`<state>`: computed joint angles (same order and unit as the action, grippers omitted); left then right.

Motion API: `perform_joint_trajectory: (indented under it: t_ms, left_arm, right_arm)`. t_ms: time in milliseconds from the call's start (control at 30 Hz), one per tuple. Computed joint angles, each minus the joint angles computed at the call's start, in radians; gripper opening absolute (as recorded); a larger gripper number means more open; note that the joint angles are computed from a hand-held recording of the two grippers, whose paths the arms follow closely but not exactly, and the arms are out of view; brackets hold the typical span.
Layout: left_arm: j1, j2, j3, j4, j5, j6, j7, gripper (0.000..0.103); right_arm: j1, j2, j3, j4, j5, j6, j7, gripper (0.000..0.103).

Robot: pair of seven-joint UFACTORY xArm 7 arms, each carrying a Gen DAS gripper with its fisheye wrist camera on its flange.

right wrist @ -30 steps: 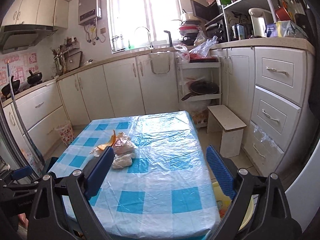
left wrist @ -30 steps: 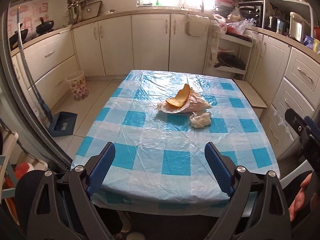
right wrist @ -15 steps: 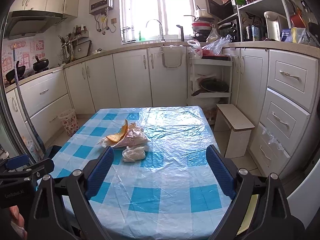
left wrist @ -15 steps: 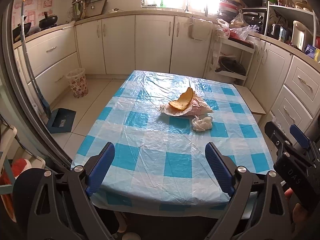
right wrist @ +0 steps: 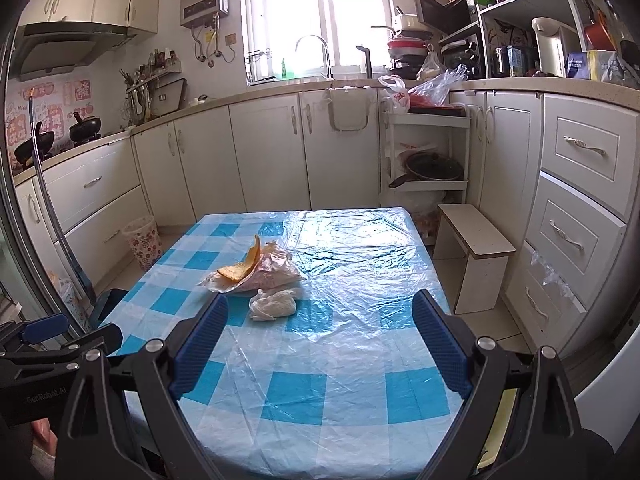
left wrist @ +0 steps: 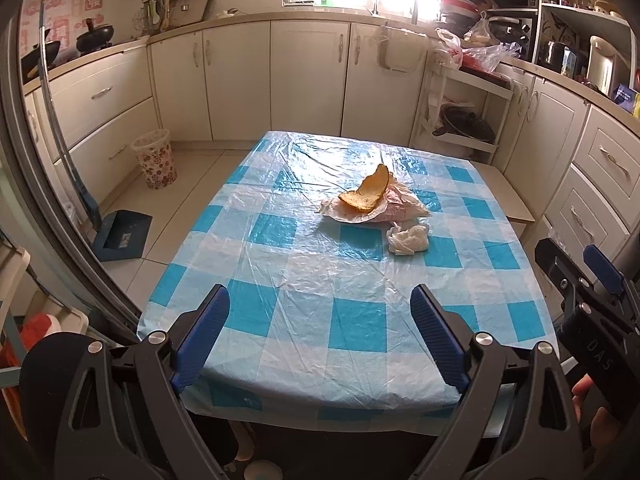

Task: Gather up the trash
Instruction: 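Move both tools back over the table toward the remaining trash, then reach the right tool to the crumpled white tissue and close on it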

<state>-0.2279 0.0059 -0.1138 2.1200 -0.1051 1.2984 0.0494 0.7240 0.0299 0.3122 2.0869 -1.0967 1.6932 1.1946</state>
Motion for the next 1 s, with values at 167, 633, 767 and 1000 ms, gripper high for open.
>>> perform_joint_trajectory:
  t_ms: [167, 633, 767, 1000]
  left_arm:
    - [0.002, 0.007, 0.002, 0.006, 0.012, 0.009, -0.012, 0.088]
    - [0.012, 0.029, 0.012, 0.02, 0.048, 0.035, -0.043, 0.088]
    - [0.024, 0.052, 0.02, 0.038, 0.047, 0.056, -0.059, 0.088]
    - [0.035, 0.088, 0.026, 0.075, 0.04, 0.101, -0.079, 0.088]
  right_arm:
    - [0.0, 0.01, -0.007, 0.009, 0.022, -0.007, -0.015, 0.088]
    - [-0.134, 0.106, -0.126, 0.053, 0.375, -0.201, -0.095, 0.074]
    - [-0.148, 0.179, -0.172, 0.117, 0.459, -0.21, -0.154, 0.07]
    - [-0.162, 0.279, -0.237, 0.217, 0.575, -0.193, -0.238, 0.067]
